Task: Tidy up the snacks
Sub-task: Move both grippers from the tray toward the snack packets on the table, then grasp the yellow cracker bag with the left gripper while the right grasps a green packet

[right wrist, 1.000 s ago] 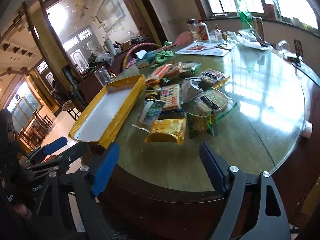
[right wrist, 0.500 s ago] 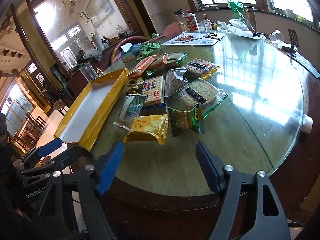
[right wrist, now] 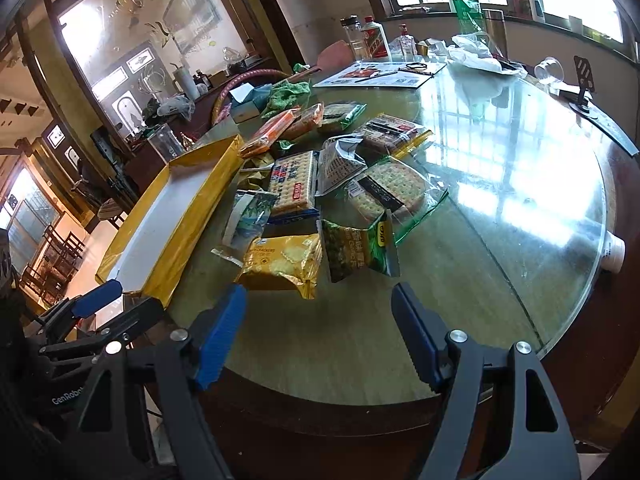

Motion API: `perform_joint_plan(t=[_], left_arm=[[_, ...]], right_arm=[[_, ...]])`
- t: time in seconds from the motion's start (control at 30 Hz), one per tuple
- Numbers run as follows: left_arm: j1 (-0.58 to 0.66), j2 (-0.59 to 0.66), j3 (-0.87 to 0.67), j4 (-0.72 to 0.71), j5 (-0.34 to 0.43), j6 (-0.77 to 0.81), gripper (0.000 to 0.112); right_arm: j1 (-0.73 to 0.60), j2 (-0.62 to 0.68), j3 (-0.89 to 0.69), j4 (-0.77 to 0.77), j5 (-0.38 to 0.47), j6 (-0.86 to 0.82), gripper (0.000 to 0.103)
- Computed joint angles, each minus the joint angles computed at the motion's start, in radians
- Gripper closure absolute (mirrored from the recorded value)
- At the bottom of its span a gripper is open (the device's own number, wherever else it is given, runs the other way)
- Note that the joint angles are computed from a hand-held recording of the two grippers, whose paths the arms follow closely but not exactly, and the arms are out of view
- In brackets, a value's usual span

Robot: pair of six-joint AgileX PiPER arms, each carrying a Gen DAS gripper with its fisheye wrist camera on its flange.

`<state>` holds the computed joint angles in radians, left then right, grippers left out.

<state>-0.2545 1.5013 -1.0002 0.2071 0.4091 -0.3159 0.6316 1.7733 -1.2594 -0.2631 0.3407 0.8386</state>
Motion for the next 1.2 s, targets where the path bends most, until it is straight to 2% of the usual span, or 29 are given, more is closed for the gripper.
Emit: perform_joint_plan(t=[0.1,0.3,0.53,0.6,0.67,0.7,0.87,1.0,1.07,1.13,1.2], left_arm=[[0.01,0.027,-0.03,-0.062,0.011,0.064,0.028],[0.022,0.102,-0.086,-0.155,0.012,0.154,0.028],[0.049,0.148,-0.116,-0.278,0.009,0.267,0.028],[0.055,0.154,-0.121,-0.322,0.014,0.311,0.028],[0.055,0.171,-0.137,-0.354,0.024,0.343,0.028],[0.056,0.177,-0.146,-0.372,0.034,0.361,0.028],[0.038,0.226,-0.218,-0.456,0.082,0.448,0.028],[0.011,0.311,-0.331,-0.493,0.17,0.495,0.028],[-0.011,0.358,-0.39,-0.477,0.208,0.475,0.028],[-0.024,0.399,-0.44,-0.447,0.243,0.438,0.029],[-0.029,0.416,-0.452,-0.425,0.242,0.386,0.034]], right_arm=[[-0.022,0.017,-0.008,0.025,-0.004,-0.023,0.028],[-0.08,0.093,-0.069,0.199,0.002,-0.193,0.028],[-0.122,0.238,-0.236,0.325,0.08,-0.316,0.033],[-0.125,0.265,-0.265,0.313,0.094,-0.303,0.037],[-0.119,0.271,-0.269,0.259,0.096,-0.261,0.05],[-0.116,0.272,-0.272,0.234,0.101,-0.24,0.053],[-0.131,0.224,-0.188,0.342,0.028,-0.369,0.074],[-0.142,0.162,-0.089,0.39,-0.03,-0.419,0.077],[-0.15,0.134,-0.04,0.423,-0.064,-0.446,0.077],[-0.153,0.111,-0.003,0.374,-0.09,-0.393,0.077],[-0.162,0.093,0.024,0.378,-0.111,-0.394,0.077]])
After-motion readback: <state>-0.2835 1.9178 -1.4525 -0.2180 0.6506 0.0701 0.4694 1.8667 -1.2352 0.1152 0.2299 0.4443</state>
